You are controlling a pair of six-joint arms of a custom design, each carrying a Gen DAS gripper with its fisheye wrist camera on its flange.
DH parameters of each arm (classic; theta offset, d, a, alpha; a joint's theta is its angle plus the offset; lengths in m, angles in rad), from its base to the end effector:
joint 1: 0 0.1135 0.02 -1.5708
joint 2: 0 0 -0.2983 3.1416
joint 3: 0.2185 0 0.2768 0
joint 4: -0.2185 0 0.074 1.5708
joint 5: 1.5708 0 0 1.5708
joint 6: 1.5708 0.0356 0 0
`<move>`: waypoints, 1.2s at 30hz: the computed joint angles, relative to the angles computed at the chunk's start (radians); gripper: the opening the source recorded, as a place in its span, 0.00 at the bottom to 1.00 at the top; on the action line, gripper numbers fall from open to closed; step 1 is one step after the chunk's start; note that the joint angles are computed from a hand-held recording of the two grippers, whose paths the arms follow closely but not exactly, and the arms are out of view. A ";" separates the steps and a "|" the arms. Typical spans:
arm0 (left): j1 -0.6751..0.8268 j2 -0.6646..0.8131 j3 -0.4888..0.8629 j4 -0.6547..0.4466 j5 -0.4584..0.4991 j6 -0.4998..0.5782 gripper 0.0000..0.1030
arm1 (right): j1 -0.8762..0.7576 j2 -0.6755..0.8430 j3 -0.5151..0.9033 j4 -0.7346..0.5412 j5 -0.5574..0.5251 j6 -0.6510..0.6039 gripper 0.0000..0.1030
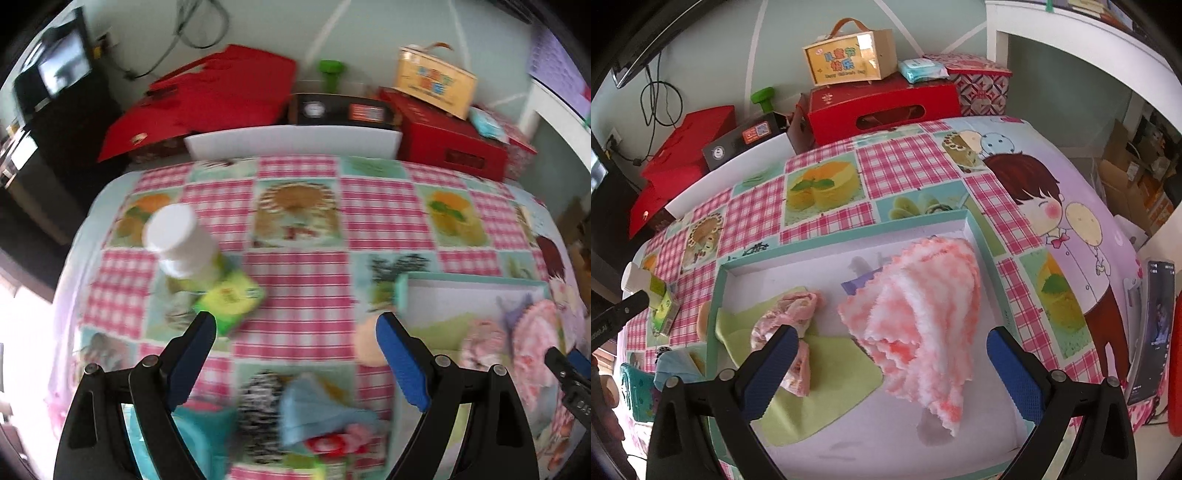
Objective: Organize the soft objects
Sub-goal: 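Move both tools back over the remaining pile beside the tray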
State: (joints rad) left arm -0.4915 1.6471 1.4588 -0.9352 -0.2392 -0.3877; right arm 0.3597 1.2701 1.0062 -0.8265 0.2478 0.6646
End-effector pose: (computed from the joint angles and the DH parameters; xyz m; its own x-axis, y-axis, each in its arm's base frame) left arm 0.3270 -0.1655 0.3214 -0.8751 0.0518 -0.4812 0.0403 0.9986 0.0342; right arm 0.2449 0.0827 0.2896 -0.7984 0.3385 -0.4979 0.3268 0.9382 0.1138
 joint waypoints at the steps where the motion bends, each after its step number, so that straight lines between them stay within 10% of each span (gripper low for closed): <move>1: 0.019 -0.013 -0.015 0.003 0.010 0.000 0.86 | 0.011 0.005 0.006 0.002 0.004 0.002 1.00; 36: 0.312 -0.144 -0.201 0.024 0.197 -0.008 0.86 | 0.388 0.367 0.263 0.147 -0.029 -0.058 1.00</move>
